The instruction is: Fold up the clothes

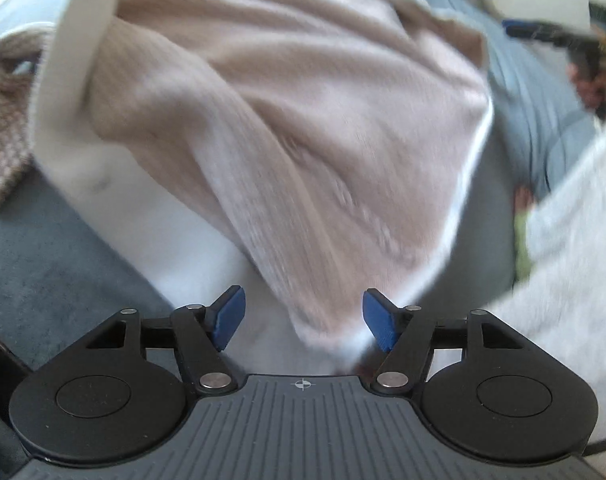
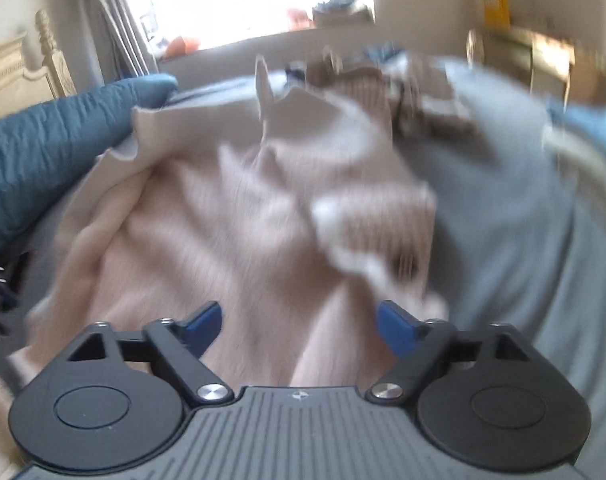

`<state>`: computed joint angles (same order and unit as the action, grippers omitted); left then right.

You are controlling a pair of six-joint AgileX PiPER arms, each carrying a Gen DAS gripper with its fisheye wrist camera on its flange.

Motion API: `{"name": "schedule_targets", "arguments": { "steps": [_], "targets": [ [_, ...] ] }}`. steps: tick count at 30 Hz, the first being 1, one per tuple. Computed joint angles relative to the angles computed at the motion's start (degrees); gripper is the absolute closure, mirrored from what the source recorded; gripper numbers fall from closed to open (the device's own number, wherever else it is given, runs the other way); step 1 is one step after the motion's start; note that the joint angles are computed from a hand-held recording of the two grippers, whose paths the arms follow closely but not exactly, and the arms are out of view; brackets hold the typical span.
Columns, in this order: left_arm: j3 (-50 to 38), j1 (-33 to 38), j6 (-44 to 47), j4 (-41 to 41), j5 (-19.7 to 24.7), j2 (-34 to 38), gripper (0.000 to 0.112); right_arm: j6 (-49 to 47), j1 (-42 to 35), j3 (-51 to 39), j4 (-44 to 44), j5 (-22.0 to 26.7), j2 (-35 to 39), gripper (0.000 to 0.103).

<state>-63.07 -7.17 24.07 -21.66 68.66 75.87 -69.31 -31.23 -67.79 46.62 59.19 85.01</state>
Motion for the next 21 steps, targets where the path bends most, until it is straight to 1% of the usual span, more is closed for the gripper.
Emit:
{"name": "schedule_targets", "arguments": {
  "steps": [2,3,5,6,7,8,9,11,13,14,15,18,19,21],
  "targets": [
    [0.76,-0.18,-1.58,-2.05,-4.13,-0.27,0.047,0.93,7.94,1.54,-3.08,-11.46,1.23,0.015],
    [1.22,-0.86,-2.86,-2.58,-6.49,-0.23,0.047,2.35,11.67,1.95,-5.88,-17.19,2.52,0.017],
    [2.7,-4.89,-6.56,-2.15,-12.42,0.18,0.047,5.84,17.78,2.59,-11.31,-28.36,6.43,0.033],
    [3.73,-7.69,-8.86,-1.26,-16.23,0.26,0.047,7.63,19.29,2.1,-13.1,-31.51,8.74,0.058],
    [5.01,-10.54,-11.49,0.48,-20.56,0.11,0.047,8.49,19.36,1.04,-12.76,-32.36,10.75,0.096],
    [6.42,-14.12,-16.13,4.23,-25.44,-0.3,0.047,7.17,18.44,0.08,-10.15,-32.11,11.99,0.1],
    [7.93,-17.46,-21.26,8.38,-30.02,-0.86,0.047,4.43,17.03,0.69,-5.25,-33.36,11.45,0.1],
    [10.83,-21.74,-27.34,12.66,-37.65,-1.39,0.047,-1.25,13.87,1.45,5.31,-34.88,10.55,0.1],
    [11.38,-23.97,-29.45,13.46,-41.55,0.9,0.047,0.07,8.18,-0.18,10.96,-33.03,10.35,0.101],
    [11.19,-24.79,-30.16,13.89,-42.92,2.34,0.047,2.18,4.97,-1.36,12.35,-31.9,10.9,0.101],
    [10.52,-25.73,-32.28,15.98,-43.77,3.99,0.047,5.05,1.9,-2.92,13.1,-30.8,11.68,0.101],
    [7.44,-26.88,-34.3,19.43,-44.18,8.51,0.047,13.06,-6.56,-6.23,15.04,-28.7,15.13,0.101],
    [7.06,-27.51,-35.96,22.18,-44.54,9.19,0.047,15.15,-9.12,-6.86,16.04,-27.88,16.4,0.101],
    [6.29,-29.1,-39.62,28.39,-44.92,10.51,0.047,16.12,-12.7,-5.7,18.35,-27.48,17.62,0.101]
  ]
}}
